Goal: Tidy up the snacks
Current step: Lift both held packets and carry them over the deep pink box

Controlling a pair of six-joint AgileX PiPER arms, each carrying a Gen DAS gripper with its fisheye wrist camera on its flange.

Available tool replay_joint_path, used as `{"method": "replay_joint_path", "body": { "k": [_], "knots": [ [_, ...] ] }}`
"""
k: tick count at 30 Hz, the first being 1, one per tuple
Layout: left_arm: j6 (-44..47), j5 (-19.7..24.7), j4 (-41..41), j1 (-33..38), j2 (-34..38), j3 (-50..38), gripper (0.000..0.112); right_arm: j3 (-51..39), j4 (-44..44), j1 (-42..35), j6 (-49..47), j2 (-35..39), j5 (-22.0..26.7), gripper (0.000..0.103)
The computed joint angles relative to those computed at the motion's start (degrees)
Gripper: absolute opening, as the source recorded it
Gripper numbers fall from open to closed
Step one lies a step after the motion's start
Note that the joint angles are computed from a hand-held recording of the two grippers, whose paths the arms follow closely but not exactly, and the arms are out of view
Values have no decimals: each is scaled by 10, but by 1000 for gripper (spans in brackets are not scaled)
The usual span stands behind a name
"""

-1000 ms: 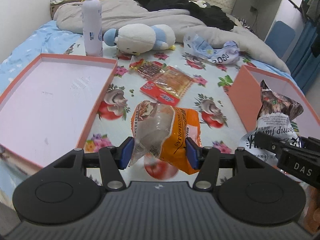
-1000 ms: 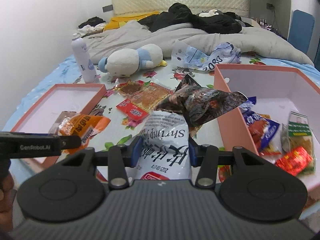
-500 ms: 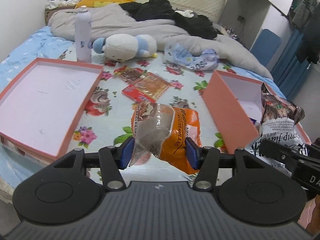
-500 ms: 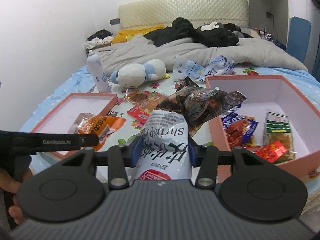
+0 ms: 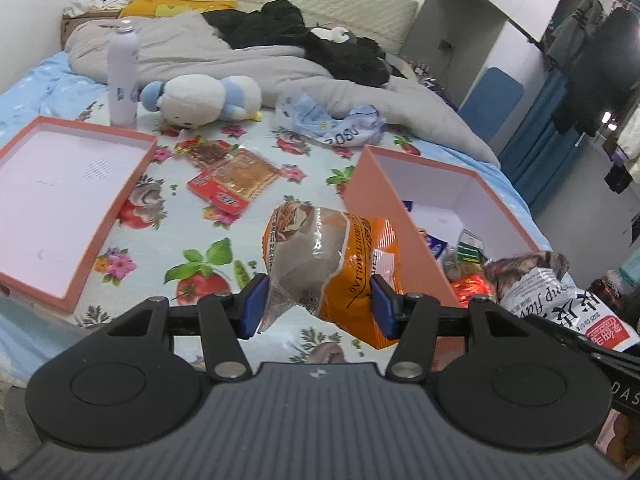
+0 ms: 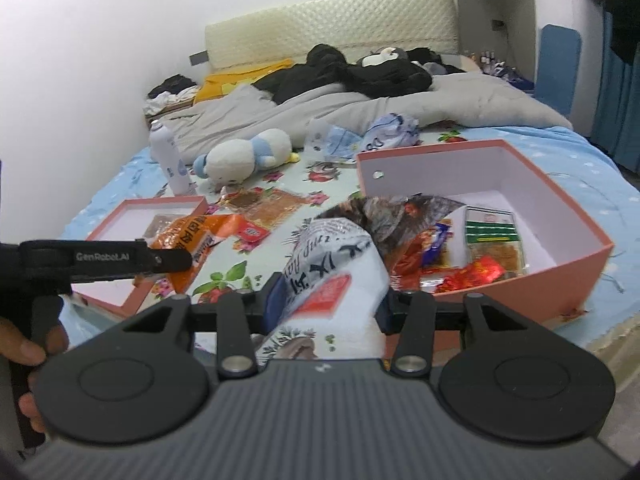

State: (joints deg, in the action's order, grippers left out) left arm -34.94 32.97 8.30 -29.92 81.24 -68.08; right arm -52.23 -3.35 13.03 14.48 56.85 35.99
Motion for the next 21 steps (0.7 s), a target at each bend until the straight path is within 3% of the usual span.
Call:
{"method": "replay_joint_path", "body": {
  "k": [4, 12, 18, 21],
  "knots": [
    [16, 1, -17, -12, 28, -23, 60, 14, 45, -40, -45, 11, -8, 40],
    [58, 24, -44, -28, 96, -109, 60, 3, 75, -86, -83, 30, -24, 39],
    [102, 50, -76, -32, 182, -234, 60, -34, 158, -161, -192, 77, -38, 39],
    [142, 84, -111, -31, 251, -336, 60, -61, 190, -193, -230, 115, -46, 39]
  ]
}}
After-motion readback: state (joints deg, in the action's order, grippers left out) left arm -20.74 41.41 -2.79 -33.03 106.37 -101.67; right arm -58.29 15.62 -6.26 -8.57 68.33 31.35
